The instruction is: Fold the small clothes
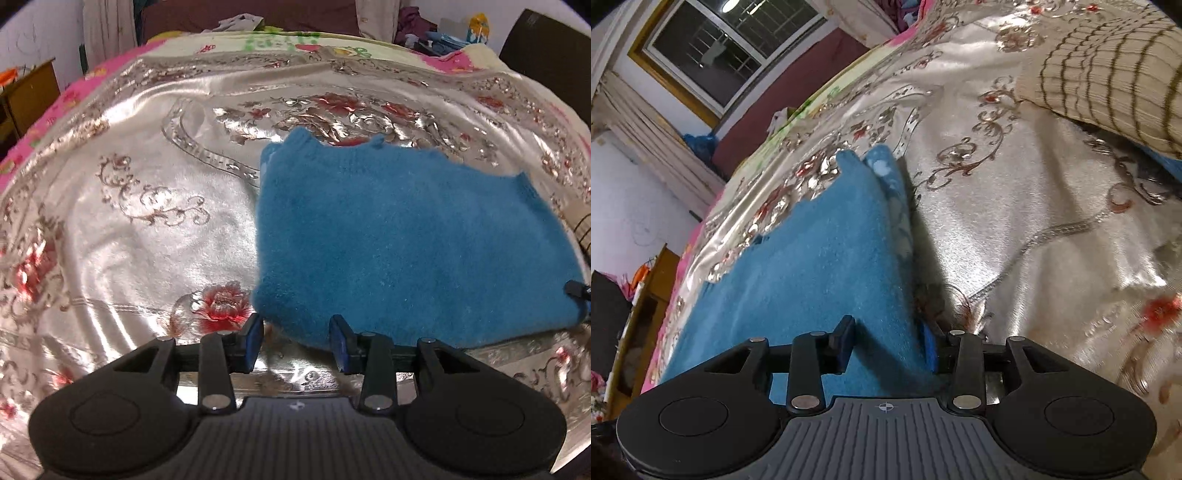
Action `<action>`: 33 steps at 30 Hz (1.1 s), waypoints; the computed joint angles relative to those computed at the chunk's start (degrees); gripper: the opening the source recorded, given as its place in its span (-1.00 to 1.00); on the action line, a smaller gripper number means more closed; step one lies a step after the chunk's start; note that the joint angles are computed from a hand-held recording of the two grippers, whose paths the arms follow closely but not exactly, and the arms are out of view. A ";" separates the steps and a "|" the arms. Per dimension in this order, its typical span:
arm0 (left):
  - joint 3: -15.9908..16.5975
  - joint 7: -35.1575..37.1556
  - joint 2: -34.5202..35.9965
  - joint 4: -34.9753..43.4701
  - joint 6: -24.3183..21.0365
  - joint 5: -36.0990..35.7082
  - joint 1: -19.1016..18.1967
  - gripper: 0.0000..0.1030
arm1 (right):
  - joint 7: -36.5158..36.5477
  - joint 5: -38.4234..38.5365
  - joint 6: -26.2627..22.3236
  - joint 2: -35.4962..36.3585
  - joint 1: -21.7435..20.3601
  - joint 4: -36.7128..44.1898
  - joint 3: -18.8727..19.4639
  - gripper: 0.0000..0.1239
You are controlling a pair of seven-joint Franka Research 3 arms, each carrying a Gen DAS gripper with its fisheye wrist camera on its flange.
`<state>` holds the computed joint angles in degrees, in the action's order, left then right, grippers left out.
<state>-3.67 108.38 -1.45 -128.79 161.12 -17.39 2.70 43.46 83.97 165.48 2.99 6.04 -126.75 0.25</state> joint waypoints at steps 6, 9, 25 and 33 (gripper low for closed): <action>-0.10 -1.52 -1.59 -1.92 2.89 4.13 -0.53 -0.15 | -0.66 2.34 0.46 -1.02 0.24 -0.99 -0.03 -0.25; 0.01 -2.36 -1.86 -2.24 3.88 6.14 -0.90 -0.11 | -0.18 1.78 0.73 -0.87 0.51 -1.08 -0.01 -0.21; -0.86 -1.71 -1.91 -1.32 6.78 13.59 -4.38 -0.01 | -2.88 8.21 -0.76 -0.83 0.20 -1.07 -0.43 -0.06; -3.24 0.17 2.02 2.96 4.88 15.71 -5.57 0.04 | -2.70 7.99 -7.75 2.01 -2.11 1.82 -1.43 -0.04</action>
